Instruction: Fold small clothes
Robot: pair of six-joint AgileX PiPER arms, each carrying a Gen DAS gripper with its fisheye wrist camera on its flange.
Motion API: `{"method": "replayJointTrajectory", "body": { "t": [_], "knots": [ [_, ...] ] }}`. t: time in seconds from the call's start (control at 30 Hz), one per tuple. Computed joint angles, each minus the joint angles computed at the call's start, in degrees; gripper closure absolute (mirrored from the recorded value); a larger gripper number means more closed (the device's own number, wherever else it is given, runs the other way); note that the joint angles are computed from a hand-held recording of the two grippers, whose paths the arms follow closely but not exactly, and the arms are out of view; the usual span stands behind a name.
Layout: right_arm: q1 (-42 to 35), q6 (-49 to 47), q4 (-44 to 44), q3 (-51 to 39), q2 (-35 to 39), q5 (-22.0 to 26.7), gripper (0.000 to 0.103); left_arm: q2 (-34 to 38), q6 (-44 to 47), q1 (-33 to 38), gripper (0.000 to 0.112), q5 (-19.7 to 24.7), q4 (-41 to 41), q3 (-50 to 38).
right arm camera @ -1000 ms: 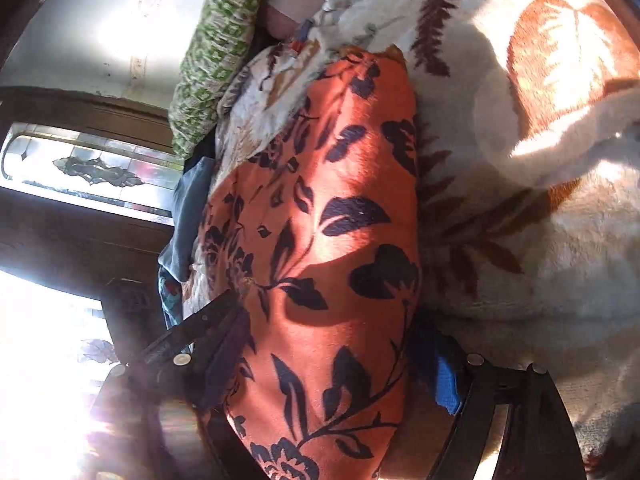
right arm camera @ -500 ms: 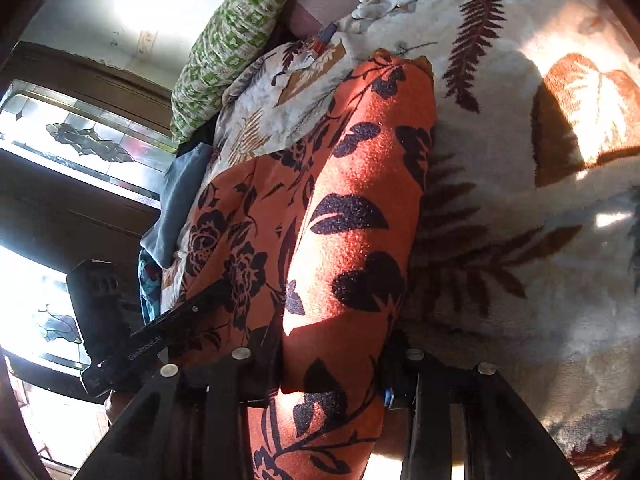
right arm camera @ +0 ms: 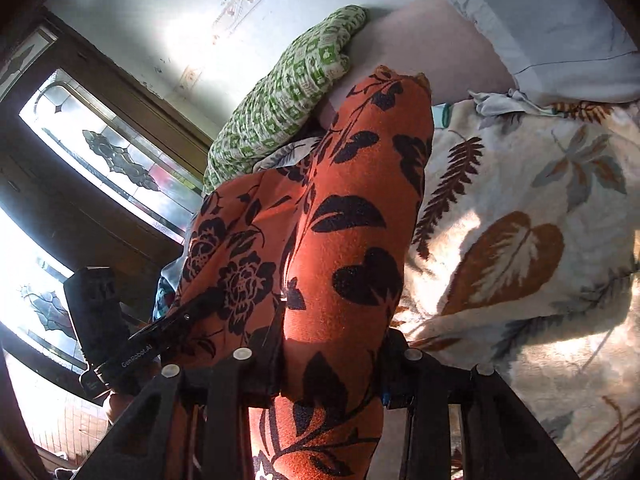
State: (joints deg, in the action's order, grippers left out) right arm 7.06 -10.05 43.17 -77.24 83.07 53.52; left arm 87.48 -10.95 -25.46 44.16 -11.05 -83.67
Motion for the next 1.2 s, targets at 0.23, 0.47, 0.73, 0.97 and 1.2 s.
{"method": "replayJointTrajectory", "body": {
  "t": [0.23, 0.47, 0.73, 0.97, 1.2],
  "knots": [
    [-7.77, -9.11, 5.09, 7.53, 3.04, -0.68, 0.066, 8.12, -4.34, -3.96, 0.083, -6.44, 2.09, 4.11],
    [-9.4, -16.11, 11.03, 18.4, 9.84, -9.22, 0.046, 11.18, -9.71, -3.8, 0.041, -12.07, 5.55, 10.24],
    [-10.88, -8.98, 2.69, 19.88, -1.47, -9.63, 0.038, -0.75, -13.48, -4.21, 0.041, -9.89, 14.39, 14.32],
    [-11.07, -23.91, 24.68, 28.74, -5.7, -0.39, 0.029, 4.85, -20.03, -8.45, 0.04, -3.1, 25.37, 14.44],
    [-6.69, -18.13, 20.11, 27.22, -3.61, -4.15, 0.029, 1.12, -23.37, -10.26, 0.039, -2.83, 30.1, 12.6]
  ]
}}
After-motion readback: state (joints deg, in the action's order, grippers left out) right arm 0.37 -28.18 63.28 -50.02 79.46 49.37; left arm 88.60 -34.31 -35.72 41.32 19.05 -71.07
